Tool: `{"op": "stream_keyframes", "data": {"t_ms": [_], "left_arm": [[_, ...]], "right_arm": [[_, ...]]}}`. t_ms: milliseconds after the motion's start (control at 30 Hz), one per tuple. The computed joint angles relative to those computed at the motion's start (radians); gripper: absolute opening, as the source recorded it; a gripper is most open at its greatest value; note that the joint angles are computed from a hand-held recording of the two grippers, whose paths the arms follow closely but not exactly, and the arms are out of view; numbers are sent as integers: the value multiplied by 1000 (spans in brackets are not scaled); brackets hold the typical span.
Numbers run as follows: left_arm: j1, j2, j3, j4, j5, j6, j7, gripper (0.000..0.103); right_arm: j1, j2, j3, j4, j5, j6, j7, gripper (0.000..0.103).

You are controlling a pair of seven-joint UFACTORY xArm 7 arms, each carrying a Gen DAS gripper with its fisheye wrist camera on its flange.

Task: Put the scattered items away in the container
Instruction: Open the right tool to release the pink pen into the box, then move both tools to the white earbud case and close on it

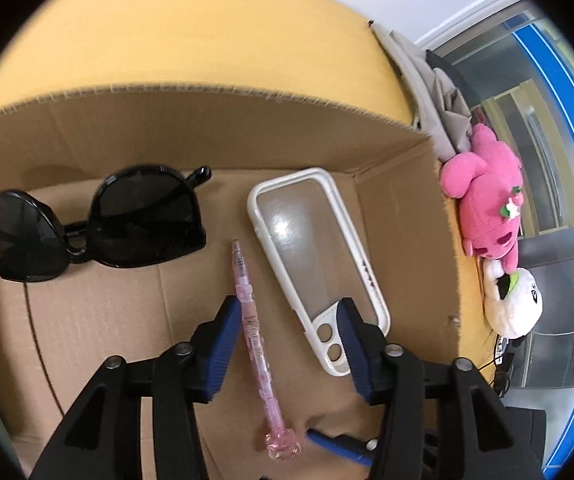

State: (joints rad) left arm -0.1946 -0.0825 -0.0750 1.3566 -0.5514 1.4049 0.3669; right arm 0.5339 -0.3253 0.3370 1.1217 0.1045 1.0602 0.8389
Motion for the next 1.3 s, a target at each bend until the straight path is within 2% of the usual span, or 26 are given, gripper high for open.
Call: {"op": "stream_keyframes", "data": {"t_ms": [67,133,333,500,633,700,767,833,933,1133,1200,1300], "left_arm": [[1,-13,2,5,-2,2,12,54],[2,-28,6,7,-6,1,18,57],[10,-90,24,5,8,4,48,57],[24,-212,66,-44,28,2,115,58],[48,-335,137,-107,23,26,194,58],[65,-405,179,-146,20,40,229,62],[79,-474,211,-185,24,51,252,67],[93,-548,264,-225,28,86,288,67],[115,-647,318,-276,62,124,346,67],[155,-782,443,-346,115,262,419,68],[181,-813,474,-378,154,307,445,69],[215,-822,523,-423,192,383,471,69]], "right_arm": [[-3,-17,6,2,-11,6,19,63],[-5,-29,16,11,-29,23,36,72],[-12,-77,55,53,-107,125,85,92],[-11,-156,144,69,-165,225,190,96],[-46,-114,192,108,-277,175,246,96],[-53,-103,241,138,-331,183,298,97],[-63,-86,311,202,-404,254,356,97],[-68,-59,378,245,-472,308,417,97],[-44,-33,425,286,-525,358,463,97],[45,2,469,248,-558,265,537,97],[89,27,466,210,-553,196,560,97],[153,68,433,122,-524,30,598,97]]}}
